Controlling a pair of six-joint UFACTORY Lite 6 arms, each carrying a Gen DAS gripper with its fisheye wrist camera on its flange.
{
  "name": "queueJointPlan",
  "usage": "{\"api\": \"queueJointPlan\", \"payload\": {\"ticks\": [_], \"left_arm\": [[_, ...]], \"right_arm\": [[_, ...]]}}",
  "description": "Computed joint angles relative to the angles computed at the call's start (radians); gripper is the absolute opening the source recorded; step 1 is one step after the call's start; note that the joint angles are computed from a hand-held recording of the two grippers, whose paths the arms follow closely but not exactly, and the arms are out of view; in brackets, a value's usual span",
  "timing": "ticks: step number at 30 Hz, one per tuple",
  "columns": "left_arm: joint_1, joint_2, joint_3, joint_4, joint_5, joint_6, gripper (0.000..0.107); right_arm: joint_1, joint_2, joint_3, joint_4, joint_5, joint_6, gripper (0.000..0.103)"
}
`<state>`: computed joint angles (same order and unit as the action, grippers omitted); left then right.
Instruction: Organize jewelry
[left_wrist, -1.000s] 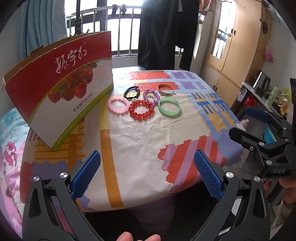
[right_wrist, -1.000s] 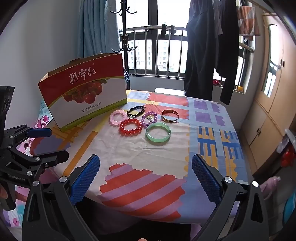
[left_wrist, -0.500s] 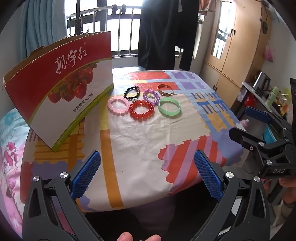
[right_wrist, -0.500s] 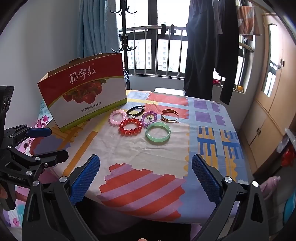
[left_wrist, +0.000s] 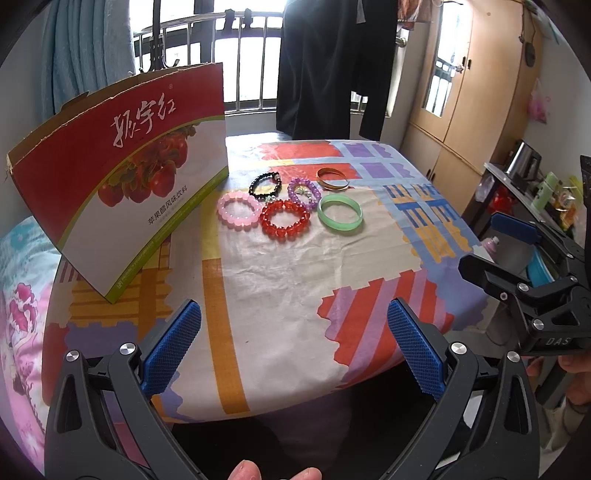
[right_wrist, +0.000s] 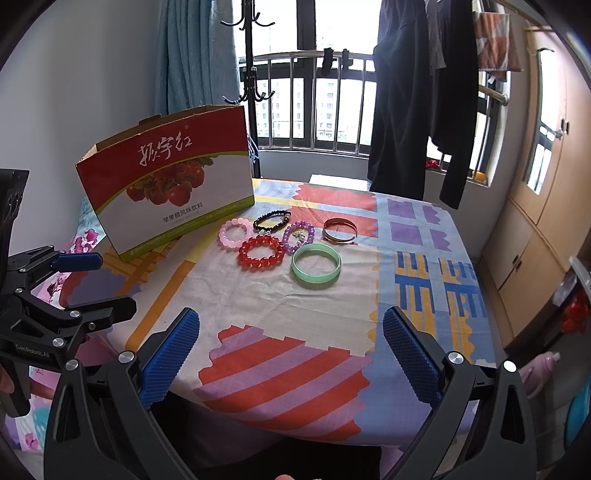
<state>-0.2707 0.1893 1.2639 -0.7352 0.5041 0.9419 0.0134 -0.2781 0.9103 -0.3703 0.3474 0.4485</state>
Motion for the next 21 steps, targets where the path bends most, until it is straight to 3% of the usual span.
{"api": "queueJointPlan", "payload": {"ticks": [10, 21], "left_arm": [[0.021, 0.022, 0.031, -0.026, 0.042, 0.002, 0.097], [0.004, -0.006, 0.015, -0.003, 0.005, 0.001, 0.097]], "right_arm": [[-0.001, 0.002, 0.000, 0.008, -0.003, -0.009, 0.098], [-0.015, 0.019, -0.002, 0.086, -0.022, -0.084, 0.098]]}}
